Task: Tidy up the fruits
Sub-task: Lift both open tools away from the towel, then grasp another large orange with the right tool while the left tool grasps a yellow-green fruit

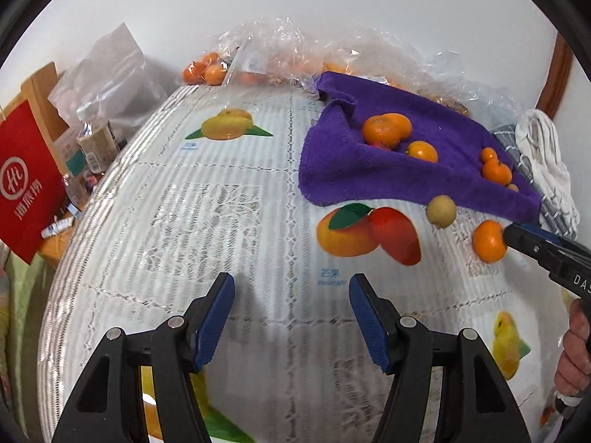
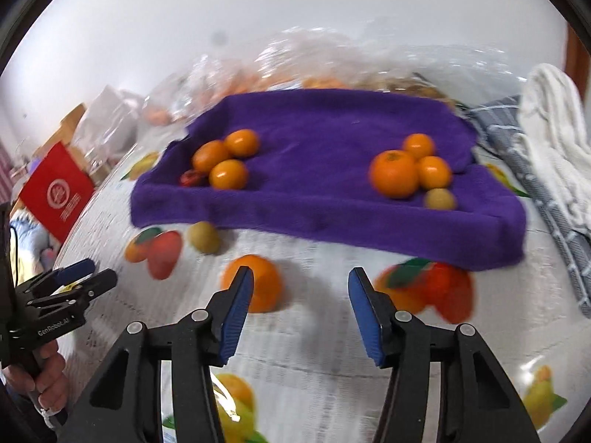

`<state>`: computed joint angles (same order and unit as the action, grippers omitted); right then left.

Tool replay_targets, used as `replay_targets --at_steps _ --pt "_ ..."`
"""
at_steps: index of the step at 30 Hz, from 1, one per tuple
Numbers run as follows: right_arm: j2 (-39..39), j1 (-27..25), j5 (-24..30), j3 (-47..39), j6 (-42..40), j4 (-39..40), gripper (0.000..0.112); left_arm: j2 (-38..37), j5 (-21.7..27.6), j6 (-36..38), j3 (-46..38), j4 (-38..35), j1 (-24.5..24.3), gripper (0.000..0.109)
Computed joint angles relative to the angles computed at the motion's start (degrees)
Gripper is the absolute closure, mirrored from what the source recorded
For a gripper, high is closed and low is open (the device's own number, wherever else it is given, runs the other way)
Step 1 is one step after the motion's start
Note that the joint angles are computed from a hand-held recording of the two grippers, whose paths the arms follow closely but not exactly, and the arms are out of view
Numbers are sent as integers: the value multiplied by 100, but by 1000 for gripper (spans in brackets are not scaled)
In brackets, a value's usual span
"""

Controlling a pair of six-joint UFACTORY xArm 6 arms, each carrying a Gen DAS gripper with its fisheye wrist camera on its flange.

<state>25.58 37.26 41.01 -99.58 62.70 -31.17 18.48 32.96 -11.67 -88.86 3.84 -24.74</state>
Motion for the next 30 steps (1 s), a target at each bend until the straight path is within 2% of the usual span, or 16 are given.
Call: replay_targets --at_steps 5,12,15,17,23,27,30 --pt "330 78 104 -371 -216 77 58 -69 -224 -57 190 175 -9 46" --pt "683 41 162 -762 -397 269 58 -104 -282 75 247 -30 1 44" --pt "729 53 118 -811 -481 250 69 -80 -240 79 210 22 -25 39" --pt "691 52 93 -765 -471 262 72 -84 -242 88 216 -9 -25 38" --pt "157 12 -12 -73 73 -221 72 -165 -399 238 353 -348 17 38" --pt "-432 -63 -41 637 485 -553 72 -57 -222 82 149 -83 -45 38" --pt "-765 -121 -8 1044 666 -724 72 35 -122 361 -44 -469 -107 38"
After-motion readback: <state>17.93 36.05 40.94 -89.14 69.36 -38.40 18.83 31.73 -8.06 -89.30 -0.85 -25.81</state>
